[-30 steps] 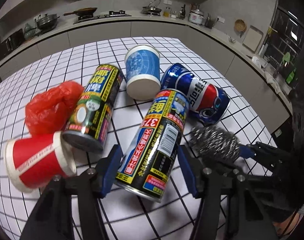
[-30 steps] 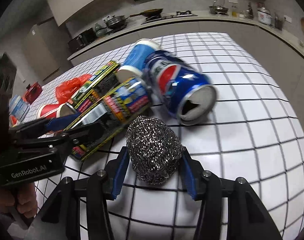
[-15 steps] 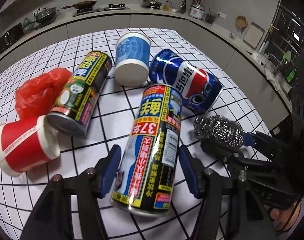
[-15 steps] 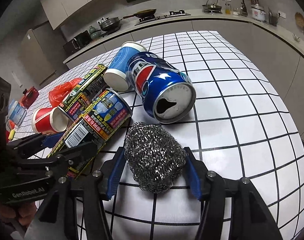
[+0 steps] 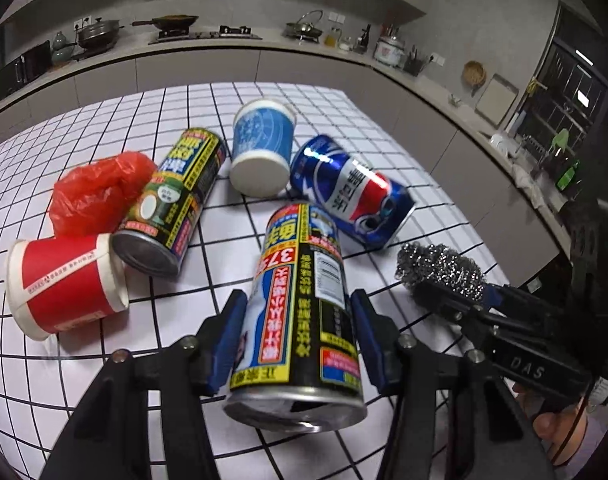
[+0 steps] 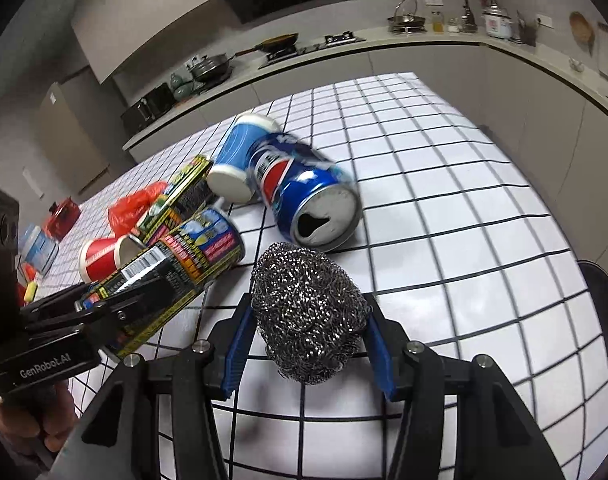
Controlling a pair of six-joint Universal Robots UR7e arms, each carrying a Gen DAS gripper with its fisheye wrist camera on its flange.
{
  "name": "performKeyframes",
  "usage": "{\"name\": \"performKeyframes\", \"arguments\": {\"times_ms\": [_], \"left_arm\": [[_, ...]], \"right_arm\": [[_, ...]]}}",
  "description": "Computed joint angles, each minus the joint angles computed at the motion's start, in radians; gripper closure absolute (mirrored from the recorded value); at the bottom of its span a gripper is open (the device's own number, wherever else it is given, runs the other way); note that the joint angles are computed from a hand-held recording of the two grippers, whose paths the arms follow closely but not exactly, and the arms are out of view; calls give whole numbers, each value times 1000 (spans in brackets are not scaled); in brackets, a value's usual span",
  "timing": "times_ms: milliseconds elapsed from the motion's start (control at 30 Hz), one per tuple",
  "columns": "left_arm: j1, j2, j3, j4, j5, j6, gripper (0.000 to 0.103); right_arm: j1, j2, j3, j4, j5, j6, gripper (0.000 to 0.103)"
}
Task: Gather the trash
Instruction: 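Grasp the yellow spray can with left tool while right tool grasps the steel wool, then carry the spray can and steel wool with both tools over the bucket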
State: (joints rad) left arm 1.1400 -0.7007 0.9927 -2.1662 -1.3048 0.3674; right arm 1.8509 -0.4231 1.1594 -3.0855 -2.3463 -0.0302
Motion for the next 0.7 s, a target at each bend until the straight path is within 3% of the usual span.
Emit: {"name": "performKeyframes", "arguments": {"times_ms": [300, 700], "left_arm": [[1, 23, -20, 38, 4, 37, 49], [-5, 57, -46, 64, 27, 46, 48]], "right_arm": [[16, -15, 36, -21, -42, 45, 49], [-7, -21, 62, 15, -39, 130, 49]]}}
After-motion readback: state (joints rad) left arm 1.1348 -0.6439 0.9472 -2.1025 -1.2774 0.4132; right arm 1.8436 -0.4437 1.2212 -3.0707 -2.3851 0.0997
